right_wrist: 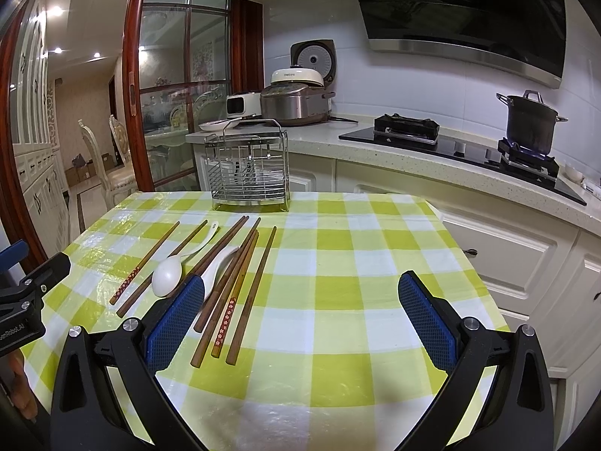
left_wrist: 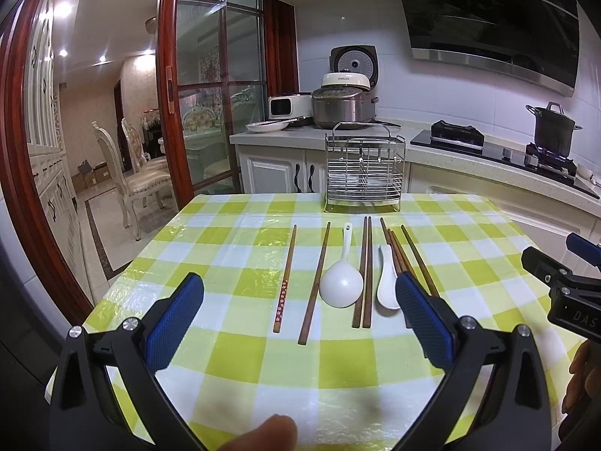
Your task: Organize utensils
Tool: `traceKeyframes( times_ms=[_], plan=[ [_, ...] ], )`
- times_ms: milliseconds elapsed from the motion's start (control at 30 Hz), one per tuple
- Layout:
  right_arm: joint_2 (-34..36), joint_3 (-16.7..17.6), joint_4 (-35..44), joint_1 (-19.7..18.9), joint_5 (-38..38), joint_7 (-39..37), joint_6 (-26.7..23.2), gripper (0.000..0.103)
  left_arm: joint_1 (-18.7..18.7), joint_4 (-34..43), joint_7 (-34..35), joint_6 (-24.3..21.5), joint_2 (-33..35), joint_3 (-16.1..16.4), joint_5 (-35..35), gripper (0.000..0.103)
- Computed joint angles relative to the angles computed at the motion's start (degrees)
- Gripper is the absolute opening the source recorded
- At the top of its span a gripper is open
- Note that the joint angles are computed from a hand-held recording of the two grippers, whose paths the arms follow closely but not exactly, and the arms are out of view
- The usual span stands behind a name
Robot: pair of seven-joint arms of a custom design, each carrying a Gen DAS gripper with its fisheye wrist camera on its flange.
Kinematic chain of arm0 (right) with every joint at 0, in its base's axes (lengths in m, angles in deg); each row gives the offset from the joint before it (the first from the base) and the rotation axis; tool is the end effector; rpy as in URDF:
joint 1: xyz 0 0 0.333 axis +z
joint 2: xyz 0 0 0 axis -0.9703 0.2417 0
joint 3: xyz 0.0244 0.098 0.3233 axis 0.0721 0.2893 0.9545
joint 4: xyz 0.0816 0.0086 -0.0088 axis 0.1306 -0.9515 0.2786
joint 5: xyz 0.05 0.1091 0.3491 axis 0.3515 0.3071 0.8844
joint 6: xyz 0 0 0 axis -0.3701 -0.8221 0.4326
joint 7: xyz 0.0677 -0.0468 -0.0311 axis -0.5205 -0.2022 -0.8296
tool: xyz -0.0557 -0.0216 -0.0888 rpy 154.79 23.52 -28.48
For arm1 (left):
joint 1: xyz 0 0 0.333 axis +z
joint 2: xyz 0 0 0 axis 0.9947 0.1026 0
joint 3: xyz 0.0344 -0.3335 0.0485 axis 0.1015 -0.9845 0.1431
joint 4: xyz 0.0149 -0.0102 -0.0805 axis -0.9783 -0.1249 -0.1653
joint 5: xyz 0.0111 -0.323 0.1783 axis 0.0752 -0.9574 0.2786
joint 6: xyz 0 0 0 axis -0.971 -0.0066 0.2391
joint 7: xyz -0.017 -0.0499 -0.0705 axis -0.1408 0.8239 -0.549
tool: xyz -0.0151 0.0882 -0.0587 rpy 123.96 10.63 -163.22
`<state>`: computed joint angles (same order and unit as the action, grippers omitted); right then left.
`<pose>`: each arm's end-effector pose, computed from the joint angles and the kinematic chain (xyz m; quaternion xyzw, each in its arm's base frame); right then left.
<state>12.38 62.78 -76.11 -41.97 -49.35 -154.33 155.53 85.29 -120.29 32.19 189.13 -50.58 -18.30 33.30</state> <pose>0.6141 0.3461 0.3910 -0.5030 0.6975 -0.3989 0.3184 0.6545 -0.0885 0.3751 -0.5055 0.6810 -0.4033 0.3436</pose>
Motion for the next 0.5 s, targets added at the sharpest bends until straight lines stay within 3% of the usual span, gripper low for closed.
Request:
traceKeyframes(
  times_ms=[500],
  plan=[
    [0.05,0.01,0.03,0.02,-0.16,0.13,-0.11,0.097,0.79,-0.26,-0.76,-0.27,-0.44,-0.40,0.94,0.099]
  ],
)
